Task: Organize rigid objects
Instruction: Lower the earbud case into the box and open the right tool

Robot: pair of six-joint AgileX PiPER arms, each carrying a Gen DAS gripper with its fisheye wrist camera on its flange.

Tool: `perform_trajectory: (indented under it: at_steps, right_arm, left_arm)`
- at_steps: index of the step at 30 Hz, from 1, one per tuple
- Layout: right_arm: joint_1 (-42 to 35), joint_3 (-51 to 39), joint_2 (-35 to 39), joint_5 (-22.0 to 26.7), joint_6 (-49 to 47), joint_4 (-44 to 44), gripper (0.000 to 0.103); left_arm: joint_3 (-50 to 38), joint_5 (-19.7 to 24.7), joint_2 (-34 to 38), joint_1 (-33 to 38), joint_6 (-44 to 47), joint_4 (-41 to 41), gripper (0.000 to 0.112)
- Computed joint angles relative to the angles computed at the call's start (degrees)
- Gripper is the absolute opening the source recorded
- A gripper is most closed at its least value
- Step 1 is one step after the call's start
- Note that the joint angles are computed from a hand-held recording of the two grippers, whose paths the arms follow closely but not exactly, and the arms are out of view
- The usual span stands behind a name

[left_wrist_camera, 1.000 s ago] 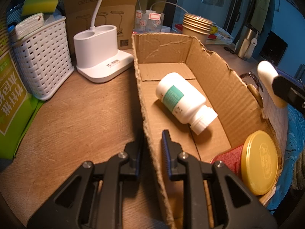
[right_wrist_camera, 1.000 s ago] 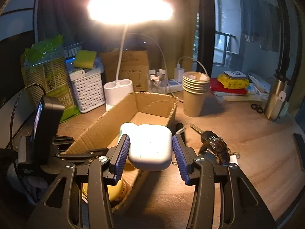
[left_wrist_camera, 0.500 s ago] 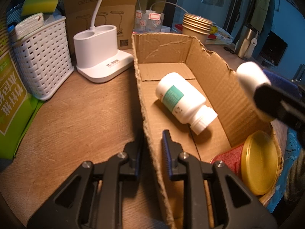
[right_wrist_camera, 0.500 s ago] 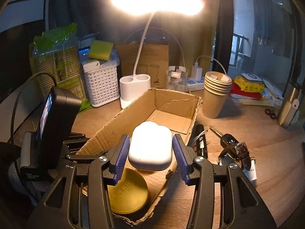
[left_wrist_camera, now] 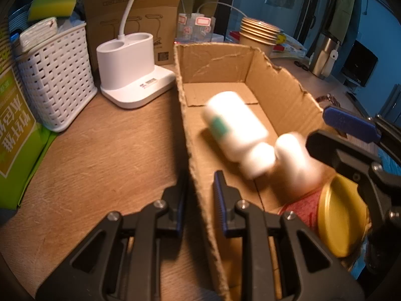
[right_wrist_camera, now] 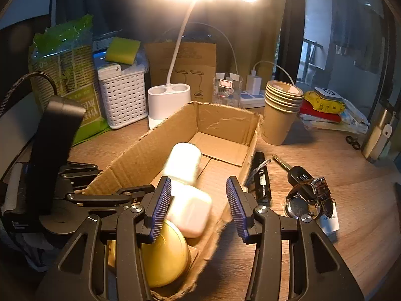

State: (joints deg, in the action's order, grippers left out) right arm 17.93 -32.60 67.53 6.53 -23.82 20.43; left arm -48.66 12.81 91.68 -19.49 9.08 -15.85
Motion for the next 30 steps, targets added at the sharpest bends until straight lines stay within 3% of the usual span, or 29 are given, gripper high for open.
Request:
perform_trajectory:
  at_steps: [2,5,11,20,30]
  right_arm:
    - [0.29,0.0,0.16,-0.2,4.26,-4.33,0.049]
    - [0.38,0.0,0.14,-0.06,2.1,-2.28,0.048]
    - [-0.01,0.26,0.27,0.06,-3.06,2.8,0.048]
    - [-2.34,0.55,-1.32,2.22,-20.72,20.31,0.049]
    - [-4.6,0.7,-2.44,3.67,-24.18,23.44,0.049]
  left_arm:
    - [-0.02,-0.1,0.16,-0.12,-1.55,1.41,0.023]
    - [-0.14,-0.07,0.31,-0.18,-0.55,0.48,0.023]
    - [-0.24,0.01,0.39,0.01,0.44,-0.33,0.023]
    - [-0.24,0.02,0.39,0.01,0.38,-0.3,0.023]
    - [-0.24,0.02,0.39,0.01,0.42,-0.35,0.023]
